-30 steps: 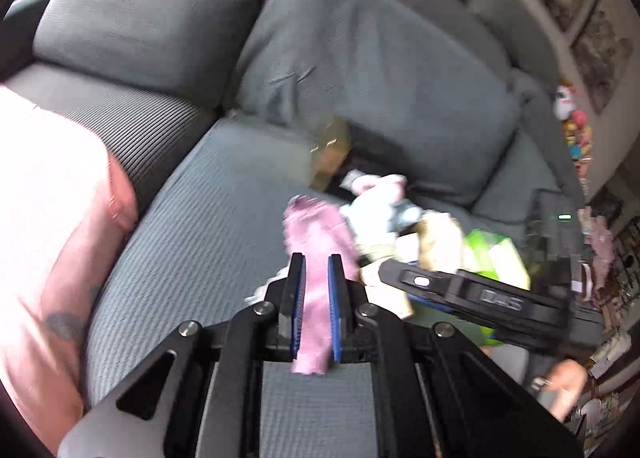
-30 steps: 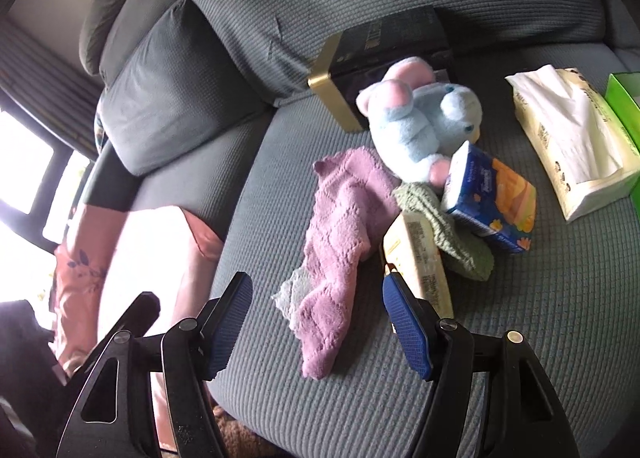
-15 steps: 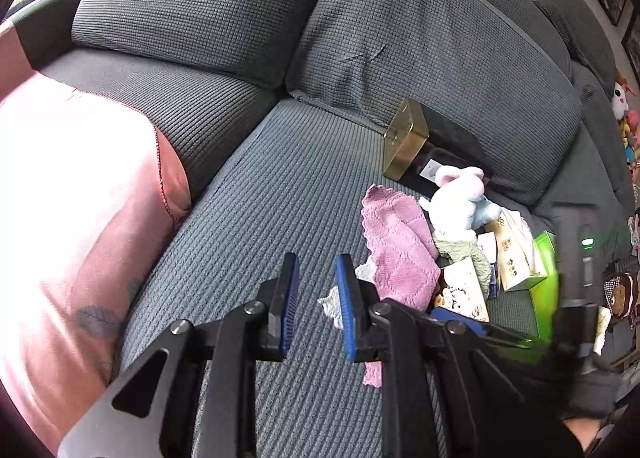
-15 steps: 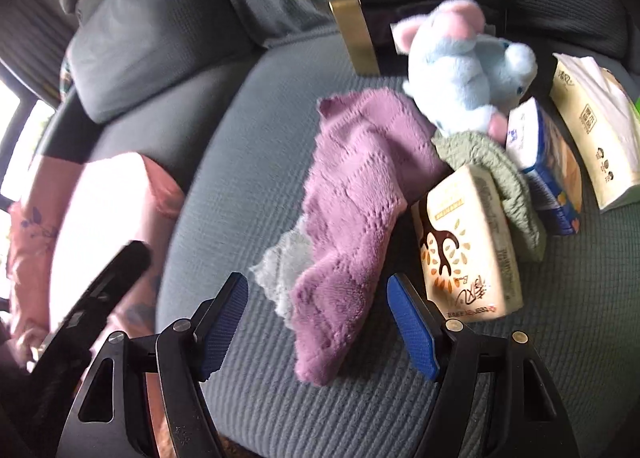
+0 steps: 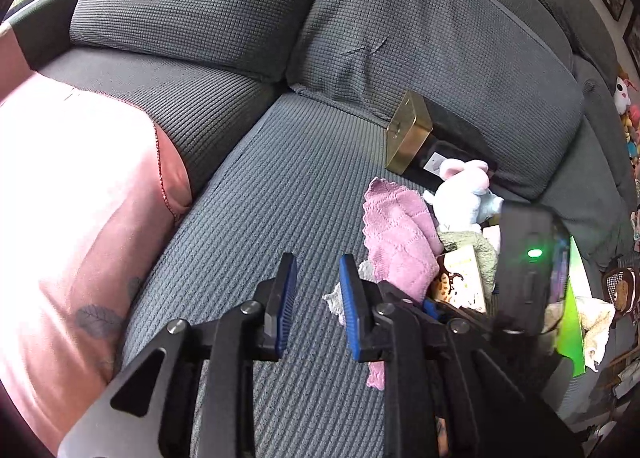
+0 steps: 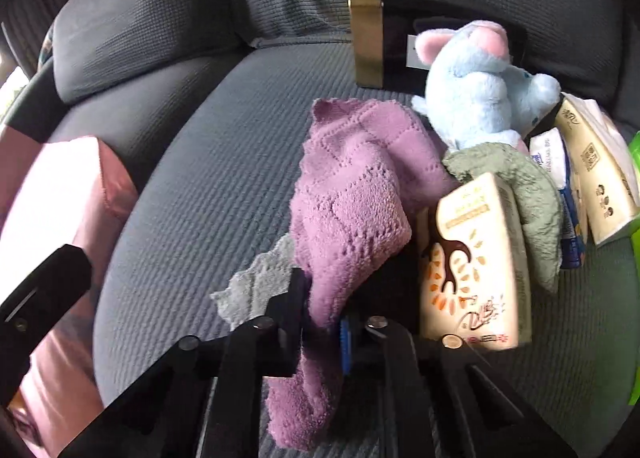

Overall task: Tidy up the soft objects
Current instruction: 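Close the right gripper on the pink-and-white cloth edge, then lift the pink-and-white cloth off the sofa with the right gripper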

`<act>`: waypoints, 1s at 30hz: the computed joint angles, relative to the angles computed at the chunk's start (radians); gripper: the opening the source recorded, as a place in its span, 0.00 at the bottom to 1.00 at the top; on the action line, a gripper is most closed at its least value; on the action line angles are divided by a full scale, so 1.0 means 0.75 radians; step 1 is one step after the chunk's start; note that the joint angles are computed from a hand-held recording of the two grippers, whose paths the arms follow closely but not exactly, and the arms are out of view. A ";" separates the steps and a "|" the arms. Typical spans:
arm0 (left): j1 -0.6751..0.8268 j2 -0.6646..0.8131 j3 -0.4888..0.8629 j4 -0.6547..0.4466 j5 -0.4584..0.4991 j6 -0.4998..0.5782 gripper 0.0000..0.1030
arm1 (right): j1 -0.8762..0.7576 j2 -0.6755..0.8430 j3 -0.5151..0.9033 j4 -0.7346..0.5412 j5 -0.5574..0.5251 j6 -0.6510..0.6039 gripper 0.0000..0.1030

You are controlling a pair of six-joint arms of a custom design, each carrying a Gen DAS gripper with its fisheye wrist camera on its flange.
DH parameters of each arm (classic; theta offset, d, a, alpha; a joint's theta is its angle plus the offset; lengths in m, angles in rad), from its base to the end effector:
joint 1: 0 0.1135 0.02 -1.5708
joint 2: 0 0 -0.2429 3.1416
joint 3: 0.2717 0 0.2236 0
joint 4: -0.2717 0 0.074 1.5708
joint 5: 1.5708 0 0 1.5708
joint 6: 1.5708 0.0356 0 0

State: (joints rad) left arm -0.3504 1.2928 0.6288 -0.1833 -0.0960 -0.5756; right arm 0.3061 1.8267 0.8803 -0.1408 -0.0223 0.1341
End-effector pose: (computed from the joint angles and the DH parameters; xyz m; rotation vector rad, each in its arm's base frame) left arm 0.2195 -0.0766 0.1796 -0.3177 2.4155 -0.3070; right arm 0.2925 0.0933 0.1118 -0.2366 2.6587 0.1728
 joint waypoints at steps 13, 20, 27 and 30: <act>0.042 -0.014 -0.008 -0.003 0.019 -0.017 0.20 | -0.284 -0.628 -0.146 -0.177 -0.587 -0.107 0.10; 0.104 -0.061 -0.036 0.001 0.074 -0.022 0.20 | -0.312 -0.833 -0.140 -0.353 -0.767 -0.149 0.10; 0.159 -0.026 -0.022 -0.015 0.123 -0.025 0.36 | -0.241 -0.535 -0.110 -0.348 -0.769 -0.212 0.10; 0.171 0.057 0.000 0.005 0.155 -0.003 0.43 | -0.204 -0.245 -0.025 -0.246 -0.651 -0.093 0.10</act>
State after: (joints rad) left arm -0.2220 1.3359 0.6287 -0.1795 0.0205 -0.5781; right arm 0.1535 1.6433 0.8612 -0.3256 -0.5107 0.0643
